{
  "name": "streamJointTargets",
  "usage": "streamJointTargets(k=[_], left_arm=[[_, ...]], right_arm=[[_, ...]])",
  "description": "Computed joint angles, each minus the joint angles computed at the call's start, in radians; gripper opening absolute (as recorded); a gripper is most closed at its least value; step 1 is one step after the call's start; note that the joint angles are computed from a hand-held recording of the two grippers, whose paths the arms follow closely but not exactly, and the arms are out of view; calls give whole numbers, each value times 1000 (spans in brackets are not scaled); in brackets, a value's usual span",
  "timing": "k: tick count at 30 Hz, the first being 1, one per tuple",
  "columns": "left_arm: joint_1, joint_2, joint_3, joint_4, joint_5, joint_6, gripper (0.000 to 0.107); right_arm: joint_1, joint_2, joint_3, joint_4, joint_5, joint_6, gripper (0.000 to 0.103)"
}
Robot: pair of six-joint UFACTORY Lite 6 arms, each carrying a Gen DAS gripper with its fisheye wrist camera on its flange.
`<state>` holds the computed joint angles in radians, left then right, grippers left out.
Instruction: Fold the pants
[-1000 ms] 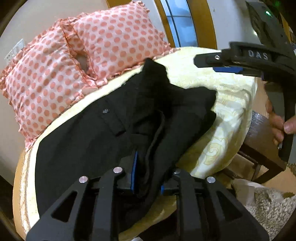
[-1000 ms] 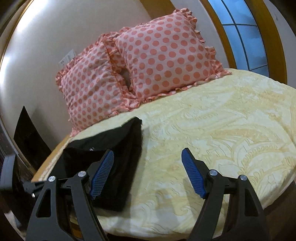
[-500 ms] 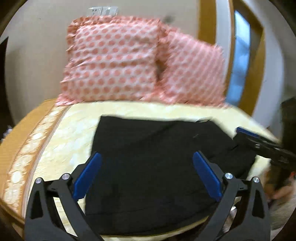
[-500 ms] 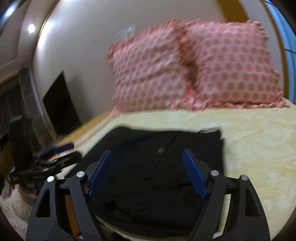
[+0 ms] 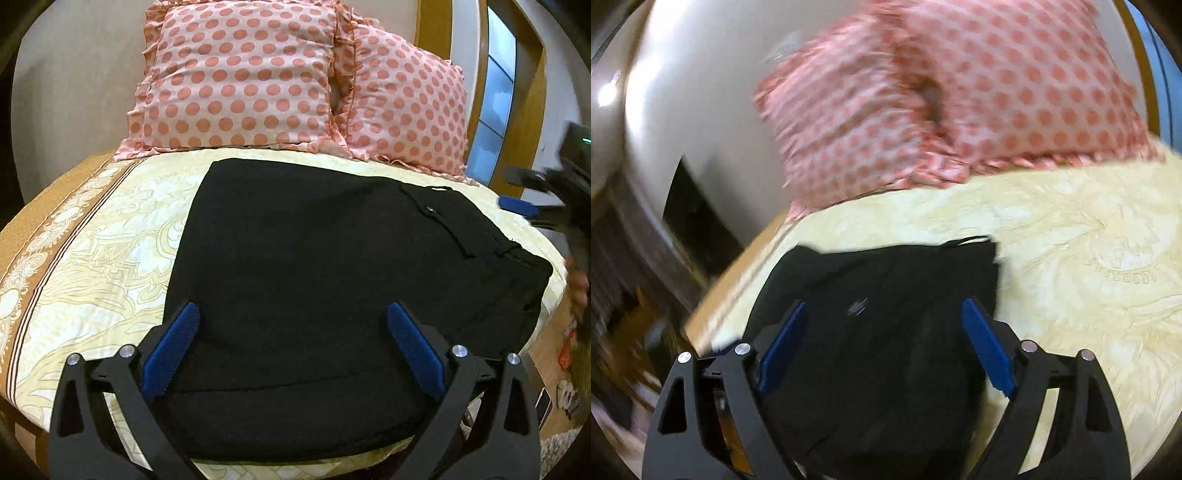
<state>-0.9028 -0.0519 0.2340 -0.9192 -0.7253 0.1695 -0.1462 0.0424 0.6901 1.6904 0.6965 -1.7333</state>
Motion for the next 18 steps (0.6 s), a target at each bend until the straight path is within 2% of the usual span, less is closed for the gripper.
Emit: streamJointTargets(k=[3, 5, 8, 12, 13, 15, 17, 18], left_arm=[[3, -2, -8, 24, -9, -16, 101], [10, -3, -10, 41, -11, -23, 101], [9, -2, -20, 61, -25, -41, 101], [8, 6, -22, 74, -37, -54, 101], [5, 13, -20, 74, -43, -57, 101], [1, 23, -17, 72, -52, -61, 101], [3, 20, -20, 76, -50, -63, 101], [2, 20, -20, 76, -51, -65, 101]], right_arm=[[-2, 198, 207, -158, -48, 201, 79], [10, 277, 279, -219, -75, 276, 76], [7, 405, 388, -293, -46, 361, 72], [21, 430, 401, -270, -52, 316, 66], [29, 428, 393, -255, -60, 284, 57], [39, 421, 373, -219, -72, 216, 50], [34, 409, 360, -199, -44, 165, 35], [31, 387, 337, -176, -27, 117, 33]])
